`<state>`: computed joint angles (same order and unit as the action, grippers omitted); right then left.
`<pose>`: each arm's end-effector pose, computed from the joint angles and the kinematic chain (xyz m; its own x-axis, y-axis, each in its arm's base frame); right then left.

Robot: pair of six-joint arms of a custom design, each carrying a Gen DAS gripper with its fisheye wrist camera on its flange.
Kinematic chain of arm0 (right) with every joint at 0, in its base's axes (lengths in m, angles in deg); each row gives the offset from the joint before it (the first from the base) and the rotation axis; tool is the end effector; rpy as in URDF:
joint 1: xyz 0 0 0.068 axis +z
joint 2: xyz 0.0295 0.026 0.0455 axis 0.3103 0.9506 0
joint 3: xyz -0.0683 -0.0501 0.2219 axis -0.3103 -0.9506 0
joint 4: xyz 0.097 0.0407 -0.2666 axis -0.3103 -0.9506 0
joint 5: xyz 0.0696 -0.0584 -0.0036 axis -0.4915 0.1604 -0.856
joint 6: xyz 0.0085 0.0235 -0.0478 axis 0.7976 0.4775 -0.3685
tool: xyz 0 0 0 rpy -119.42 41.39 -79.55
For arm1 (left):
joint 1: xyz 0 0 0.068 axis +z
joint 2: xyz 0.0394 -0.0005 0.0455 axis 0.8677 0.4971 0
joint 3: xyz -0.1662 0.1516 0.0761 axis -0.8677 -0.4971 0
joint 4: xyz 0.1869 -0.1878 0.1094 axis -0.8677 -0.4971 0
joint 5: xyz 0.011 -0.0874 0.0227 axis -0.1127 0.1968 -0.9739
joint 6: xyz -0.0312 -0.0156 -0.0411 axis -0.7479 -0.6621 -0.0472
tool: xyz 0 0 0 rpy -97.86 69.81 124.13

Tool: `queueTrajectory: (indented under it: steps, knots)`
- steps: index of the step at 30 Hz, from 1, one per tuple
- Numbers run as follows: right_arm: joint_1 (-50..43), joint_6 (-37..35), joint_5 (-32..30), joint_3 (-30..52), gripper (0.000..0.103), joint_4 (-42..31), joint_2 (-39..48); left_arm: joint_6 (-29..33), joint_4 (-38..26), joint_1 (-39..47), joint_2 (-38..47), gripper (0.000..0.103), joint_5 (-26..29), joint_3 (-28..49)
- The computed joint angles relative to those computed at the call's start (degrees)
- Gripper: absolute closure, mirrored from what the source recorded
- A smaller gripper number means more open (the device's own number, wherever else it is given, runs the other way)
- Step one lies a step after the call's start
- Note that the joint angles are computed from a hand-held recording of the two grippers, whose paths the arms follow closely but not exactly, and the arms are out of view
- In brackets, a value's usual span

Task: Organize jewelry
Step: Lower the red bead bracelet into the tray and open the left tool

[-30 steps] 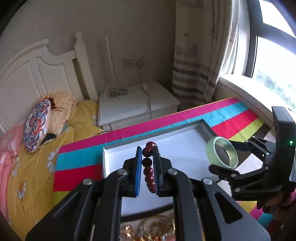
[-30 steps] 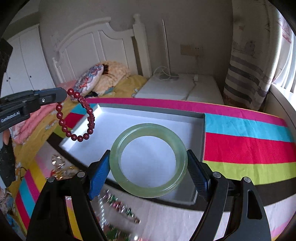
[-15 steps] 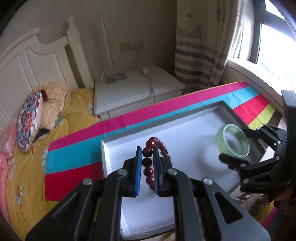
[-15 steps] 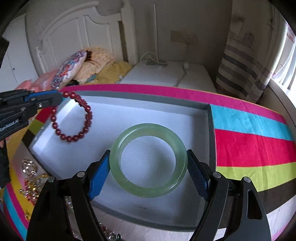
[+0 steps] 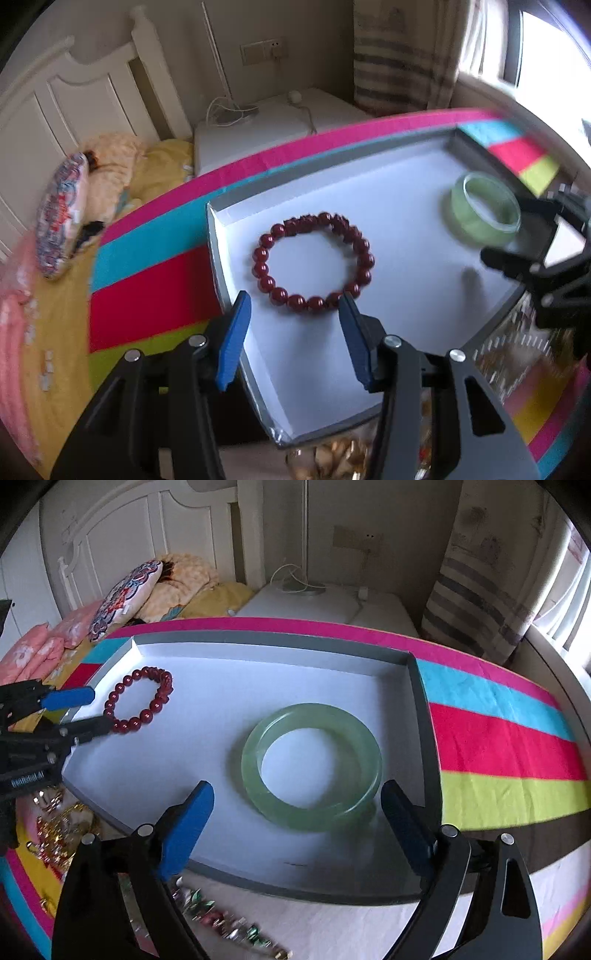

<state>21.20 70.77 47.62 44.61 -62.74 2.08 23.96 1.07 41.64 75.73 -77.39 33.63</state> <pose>0.2857 0.0136 0.1088 -0.7798 0.0124 -0.6259 0.0220 0.9997 -0.0076 0.3492 -0.1176 0.1606 -0.6421 0.5200 -0.5633 0.5320 0.8313 0.1610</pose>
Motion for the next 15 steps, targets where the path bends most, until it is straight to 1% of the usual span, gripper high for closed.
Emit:
queueTrajectory:
  steps: [1, 2, 7, 9, 10, 12, 13, 15]
  knots:
    - [0.75, 0.48, 0.23, -1.20, 0.015, -0.07, -1.33, 0.17, 0.80, -0.68, -1.96, 0.055, -1.57, -2.54]
    - [1.37, 0.76, 0.47, -2.41, 0.015, -0.24, -2.75, -0.17, 1.01, -1.07, -4.07, 0.055, -1.96, -4.90]
    - [3.58, 0.56, 0.30, -9.21, 0.015, -2.79, -11.98, -5.53, -0.41, -3.03, -18.00, 0.056, -1.52, -17.68]
    - [4.21, 0.59, 0.32, -12.13, 0.015, -4.40, -16.60, -9.09, -2.06, -3.14, -22.93, 0.060, 1.13, -21.67]
    - [4.65, 0.65, 0.55, -14.30, 0.015, -5.44, -20.13, -10.60, -1.81, -3.06, -25.55, 0.060, 2.25, -24.02]
    - [5.55, 1.16, 1.05, -17.51, 0.015, -7.92, -26.06, -13.06, -1.58, -5.47, -33.63, 0.060, 0.13, -30.39]
    - [6.24, 1.54, 1.32, -19.64, 0.015, -10.77, -30.88, -14.23, -2.39, -6.74, -36.24, 0.060, -0.98, -31.99]
    - [7.16, 1.90, 1.73, -22.38, 0.015, -15.25, -37.83, -16.29, -5.32, -9.02, -43.07, 0.060, -2.70, -35.68]
